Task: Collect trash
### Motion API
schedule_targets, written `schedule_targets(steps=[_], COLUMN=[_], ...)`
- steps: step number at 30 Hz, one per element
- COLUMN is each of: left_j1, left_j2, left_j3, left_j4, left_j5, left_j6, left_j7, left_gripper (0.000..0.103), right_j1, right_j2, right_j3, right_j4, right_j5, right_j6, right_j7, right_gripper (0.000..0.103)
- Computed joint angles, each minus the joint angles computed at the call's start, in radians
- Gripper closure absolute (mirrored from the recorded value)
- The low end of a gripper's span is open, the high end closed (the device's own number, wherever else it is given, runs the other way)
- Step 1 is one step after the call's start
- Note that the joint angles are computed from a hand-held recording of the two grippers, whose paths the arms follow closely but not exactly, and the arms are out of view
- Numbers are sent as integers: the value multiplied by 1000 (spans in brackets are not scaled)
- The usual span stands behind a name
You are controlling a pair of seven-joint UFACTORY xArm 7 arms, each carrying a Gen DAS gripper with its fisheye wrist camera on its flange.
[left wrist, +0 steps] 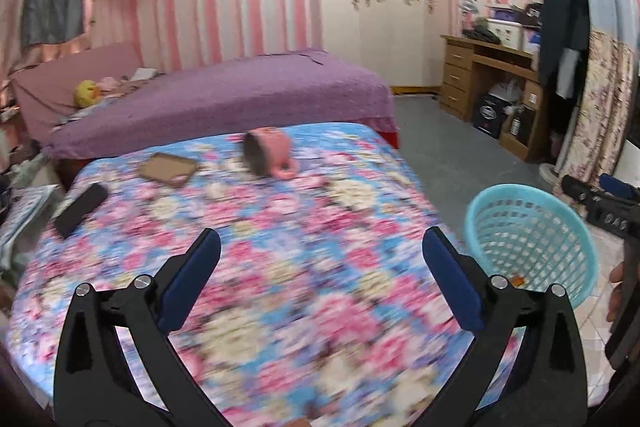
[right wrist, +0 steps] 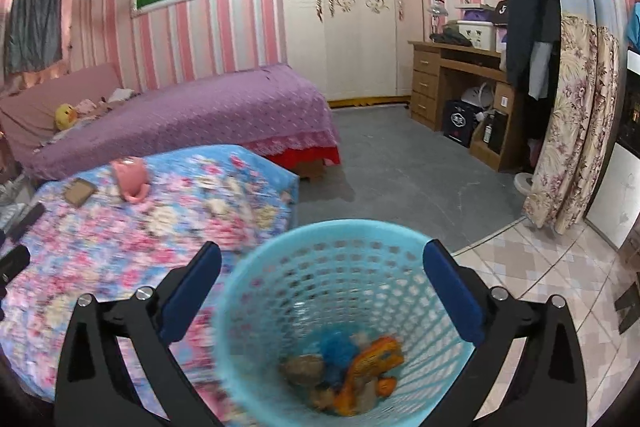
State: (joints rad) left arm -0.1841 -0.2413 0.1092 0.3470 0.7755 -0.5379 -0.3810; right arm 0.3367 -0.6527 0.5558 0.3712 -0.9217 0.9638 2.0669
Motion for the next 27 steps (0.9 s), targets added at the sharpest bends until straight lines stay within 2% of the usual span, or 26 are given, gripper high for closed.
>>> schedule_targets(steps=[2,5,9,11,14,17,19,21,24,27], left_j1=[27,96,217,264,318,363,390,414,447,467], left_j2=[-29,-40,-35,-14,16,53,63,76,95,101], left_j3=[92,174,188,198,197,195,175,151,125,103], left_j4=[-18,-34,-88,-92,-77,-40,-41,-41,-9,-1], left_j5=[124,278,285,307,344,416,412,394,452,462], left_j6=[-12,-57,-146,-194,-235,-273,-292,-309,-322,-332], left_j7=[-44,-86,2,23,8,-57,-45,-21,-84,-98], left_gripper=[5,5,5,5,5,5,5,5,5,5], right_j1=[2,12,26,36,82,139,176,201,235,268], right_j2=[50,164,353,474,626,721,754,758,759,752], right_j3=[56,123,194,240,265,249,231,207,170,133], right_j4=[56,161,312,401,507,581,616,629,639,636], right_j5=[2,-24,-102,-164,-238,-282,-298,-293,-287,-280], right_j6=[29,100,195,291,416,495,538,550,554,551], right_j7=[36,84,139,166,178,153,139,127,117,124], right_gripper=[4,4,4,4,4,4,4,4,4,4])
